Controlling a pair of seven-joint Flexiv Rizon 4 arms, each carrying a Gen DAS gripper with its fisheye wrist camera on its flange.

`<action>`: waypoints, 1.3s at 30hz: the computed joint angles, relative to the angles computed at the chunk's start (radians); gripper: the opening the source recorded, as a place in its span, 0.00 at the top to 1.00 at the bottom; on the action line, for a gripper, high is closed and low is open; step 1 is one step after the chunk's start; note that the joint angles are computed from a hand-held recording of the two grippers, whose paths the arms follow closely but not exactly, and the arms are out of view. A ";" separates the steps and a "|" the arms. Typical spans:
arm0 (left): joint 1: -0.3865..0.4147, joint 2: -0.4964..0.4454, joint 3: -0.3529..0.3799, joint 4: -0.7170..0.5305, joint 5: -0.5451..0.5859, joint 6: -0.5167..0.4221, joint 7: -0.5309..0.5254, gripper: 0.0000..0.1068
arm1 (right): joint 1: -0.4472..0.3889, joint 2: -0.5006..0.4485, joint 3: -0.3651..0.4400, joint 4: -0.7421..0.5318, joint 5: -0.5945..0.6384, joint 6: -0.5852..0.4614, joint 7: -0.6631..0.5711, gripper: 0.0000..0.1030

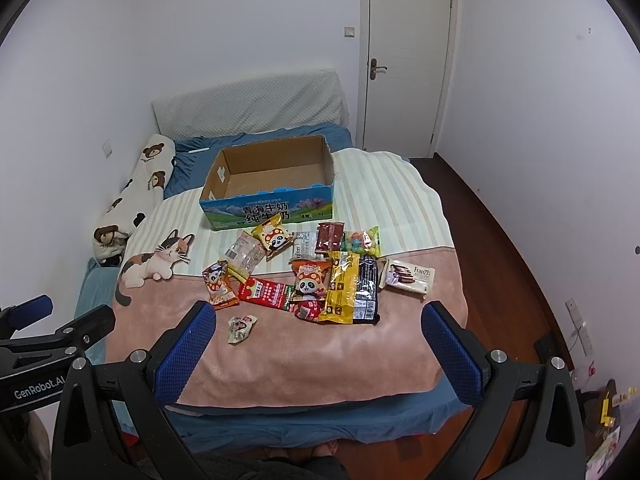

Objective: Organize snacks

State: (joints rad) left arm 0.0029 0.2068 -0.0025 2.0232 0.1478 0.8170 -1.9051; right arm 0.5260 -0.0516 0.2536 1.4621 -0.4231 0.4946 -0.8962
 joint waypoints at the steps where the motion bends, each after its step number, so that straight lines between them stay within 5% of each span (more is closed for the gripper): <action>1: 0.000 0.001 0.002 0.002 0.000 0.003 0.003 0.04 | -0.001 0.002 0.000 0.002 0.000 0.002 -0.001 0.00; 18: 0.004 0.003 -0.001 0.005 0.010 0.009 -0.004 0.04 | -0.002 0.011 0.003 0.009 0.008 0.007 0.007 0.00; 24: 0.032 -0.066 -0.007 -0.018 0.073 0.043 -0.080 0.04 | -0.036 -0.017 -0.022 0.011 0.078 0.013 0.016 0.00; 30: 0.023 -0.236 0.005 -0.104 0.109 0.022 -0.159 0.04 | -0.092 -0.155 -0.059 -0.057 0.260 -0.026 -0.038 0.00; 39: -0.035 -0.539 0.060 -0.275 0.041 -0.018 -0.172 0.04 | -0.148 -0.511 -0.096 -0.274 0.397 -0.088 -0.108 0.00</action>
